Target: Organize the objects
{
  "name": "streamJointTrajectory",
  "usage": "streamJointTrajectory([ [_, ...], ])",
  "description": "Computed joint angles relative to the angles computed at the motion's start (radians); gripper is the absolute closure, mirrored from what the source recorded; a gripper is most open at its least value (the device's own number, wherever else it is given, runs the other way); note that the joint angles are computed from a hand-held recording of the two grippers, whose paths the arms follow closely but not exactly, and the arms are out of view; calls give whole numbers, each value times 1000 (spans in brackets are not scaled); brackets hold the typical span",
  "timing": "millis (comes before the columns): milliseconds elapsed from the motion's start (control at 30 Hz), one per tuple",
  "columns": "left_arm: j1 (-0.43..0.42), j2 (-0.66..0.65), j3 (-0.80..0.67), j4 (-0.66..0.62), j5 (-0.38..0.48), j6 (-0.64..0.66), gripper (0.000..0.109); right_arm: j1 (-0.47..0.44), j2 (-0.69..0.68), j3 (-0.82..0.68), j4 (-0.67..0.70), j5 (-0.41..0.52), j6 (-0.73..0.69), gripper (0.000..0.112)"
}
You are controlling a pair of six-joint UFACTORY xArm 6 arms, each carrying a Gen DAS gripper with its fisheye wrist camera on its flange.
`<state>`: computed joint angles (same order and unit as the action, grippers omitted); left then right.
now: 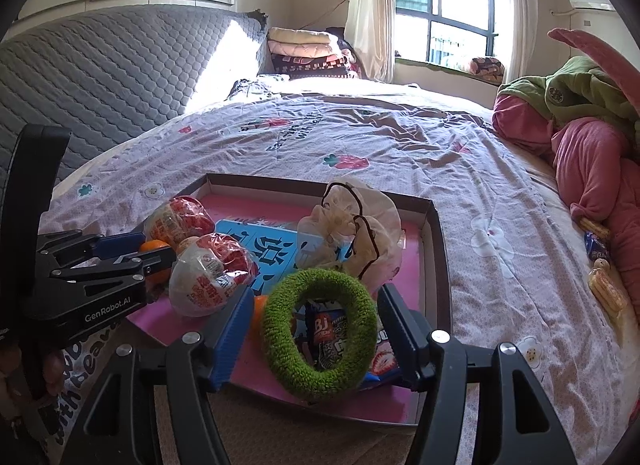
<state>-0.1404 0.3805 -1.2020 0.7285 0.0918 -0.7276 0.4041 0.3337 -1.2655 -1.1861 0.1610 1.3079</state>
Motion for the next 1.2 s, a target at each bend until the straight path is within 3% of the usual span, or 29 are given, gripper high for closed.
streamJointTrajectory([
  [167,-2,-11,6,1,3,-2,68,0,-8,-4,-47,6,43,48],
  [233,-4,-16,7,-14,4,8,61,1,-14,-4,-75,13,72,46],
  [333,-1,-33,14,25,8,-32,53,-2,-23,-3,-112,10,112,45],
  [700,2,-99,54,139,22,-145,44,-1,-52,1,-214,12,214,42],
  [1033,5,-172,93,310,40,-326,34,1,-89,5,-354,-8,347,34],
  [1200,3,-206,121,322,43,-351,32,19,-113,13,-398,33,382,21],
])
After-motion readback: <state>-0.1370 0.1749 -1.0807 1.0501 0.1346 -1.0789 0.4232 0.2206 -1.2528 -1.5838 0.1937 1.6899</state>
